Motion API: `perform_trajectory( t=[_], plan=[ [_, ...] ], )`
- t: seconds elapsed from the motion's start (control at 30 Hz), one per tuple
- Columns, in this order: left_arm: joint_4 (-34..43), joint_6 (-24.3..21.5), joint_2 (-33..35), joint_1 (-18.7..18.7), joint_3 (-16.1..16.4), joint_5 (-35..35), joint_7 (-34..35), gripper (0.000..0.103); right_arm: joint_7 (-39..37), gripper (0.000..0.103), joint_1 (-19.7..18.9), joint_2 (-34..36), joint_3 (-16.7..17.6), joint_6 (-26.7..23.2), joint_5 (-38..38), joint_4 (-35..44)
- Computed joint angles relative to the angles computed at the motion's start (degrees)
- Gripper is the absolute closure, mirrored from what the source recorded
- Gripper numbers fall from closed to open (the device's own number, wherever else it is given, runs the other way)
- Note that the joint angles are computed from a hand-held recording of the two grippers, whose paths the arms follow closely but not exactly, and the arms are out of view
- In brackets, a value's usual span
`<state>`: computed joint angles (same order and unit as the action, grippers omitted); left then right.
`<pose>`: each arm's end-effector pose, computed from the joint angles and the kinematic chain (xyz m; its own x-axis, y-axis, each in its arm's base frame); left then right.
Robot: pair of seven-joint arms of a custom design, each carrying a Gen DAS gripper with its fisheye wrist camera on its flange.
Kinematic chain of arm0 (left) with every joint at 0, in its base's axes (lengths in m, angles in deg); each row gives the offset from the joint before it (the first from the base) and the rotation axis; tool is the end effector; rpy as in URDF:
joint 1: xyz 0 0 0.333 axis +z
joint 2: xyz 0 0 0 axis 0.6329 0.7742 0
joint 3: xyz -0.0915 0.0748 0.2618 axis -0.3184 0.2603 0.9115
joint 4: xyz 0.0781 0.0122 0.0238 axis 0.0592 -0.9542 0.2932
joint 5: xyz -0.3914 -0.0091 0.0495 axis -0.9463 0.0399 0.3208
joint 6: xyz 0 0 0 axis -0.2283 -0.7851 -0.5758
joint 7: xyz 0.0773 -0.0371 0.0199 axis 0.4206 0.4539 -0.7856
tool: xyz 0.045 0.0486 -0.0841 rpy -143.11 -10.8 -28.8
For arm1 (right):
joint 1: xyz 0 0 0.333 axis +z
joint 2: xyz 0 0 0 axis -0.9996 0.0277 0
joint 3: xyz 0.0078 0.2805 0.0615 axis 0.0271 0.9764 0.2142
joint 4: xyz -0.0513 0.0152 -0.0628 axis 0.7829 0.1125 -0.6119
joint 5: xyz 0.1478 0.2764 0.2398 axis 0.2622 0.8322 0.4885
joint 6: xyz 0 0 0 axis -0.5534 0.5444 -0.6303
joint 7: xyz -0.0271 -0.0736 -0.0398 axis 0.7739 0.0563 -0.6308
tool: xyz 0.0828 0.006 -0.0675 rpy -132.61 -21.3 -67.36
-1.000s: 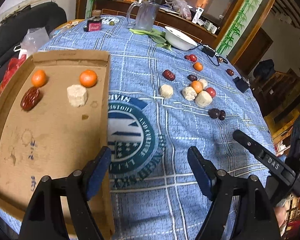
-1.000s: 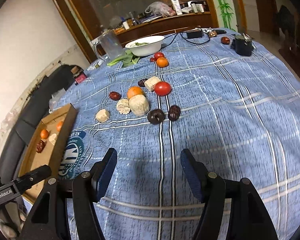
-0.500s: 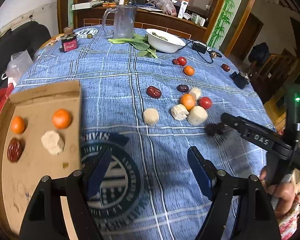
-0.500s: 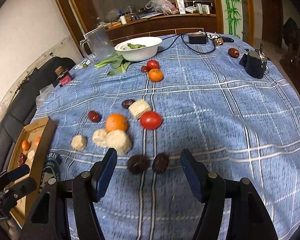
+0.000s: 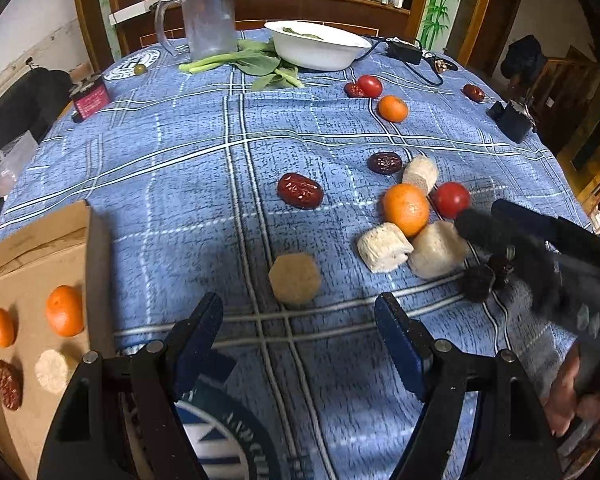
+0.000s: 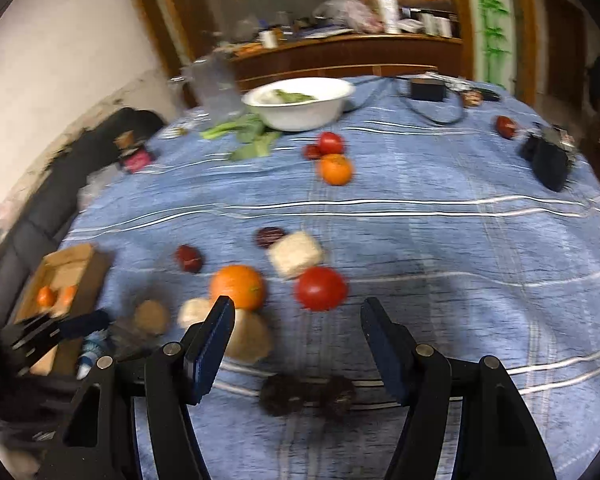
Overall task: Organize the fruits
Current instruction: 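Grasp the tan sponge ball with the left tool while the right tool grasps a white bun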
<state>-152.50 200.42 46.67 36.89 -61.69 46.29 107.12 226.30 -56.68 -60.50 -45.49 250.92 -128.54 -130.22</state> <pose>0.6547 -0.1959 0.3868 -0.5152 -0.8547 0.0642 -0.7556 0.4175 -0.5047 0.5767 0.3141 0.3926 -0.1105 -0.9611 -0.2533 -0.7152 0.2538 -0.6512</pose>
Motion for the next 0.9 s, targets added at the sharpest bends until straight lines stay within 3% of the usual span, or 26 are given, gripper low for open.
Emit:
perform_trajectory(
  t=[0.07,0.27,0.37,0.4,0.47,0.57,0.9],
  plan=[
    [0.42,1.19,0.89,0.26,-0.43,-0.42,1.17,0.026,-3.19,0.033,-0.35,1.22,1.11,0.42,1.24,1.25],
    [0.56,3.66,2.26,-0.98,0.18,2.87,0.58,0.043,-8.68,0.046,0.15,3.91,1.19,0.8,7.71,3.07],
    [-0.3,5.31,1.92,-0.73,-0.2,3.48,0.58,0.07,-11.41,0.052,-0.2,4.47,1.49,2.08,11.69,2.73],
    [-0.45,5.73,1.81,-1.02,0.2,4.18,-0.21,0.076,-12.27,0.058,-0.05,4.51,1.41,2.58,12.75,2.47],
    [-0.09,5.05,2.0,0.25,-0.96,2.65,0.6,0.076,-13.86,0.064,1.01,4.92,0.75,2.64,13.99,2.9],
    [-0.52,5.3,1.67,0.72,-1.36,1.76,0.8,0.076,-11.97,0.064,4.46,5.14,-2.4,0.57,10.9,3.85],
    [-7.62,8.14,-4.78,3.22,-3.02,-4.62,4.1,0.076,-7.91,0.065,5.69,4.38,-3.1,-2.24,6.91,3.93]
  ],
)
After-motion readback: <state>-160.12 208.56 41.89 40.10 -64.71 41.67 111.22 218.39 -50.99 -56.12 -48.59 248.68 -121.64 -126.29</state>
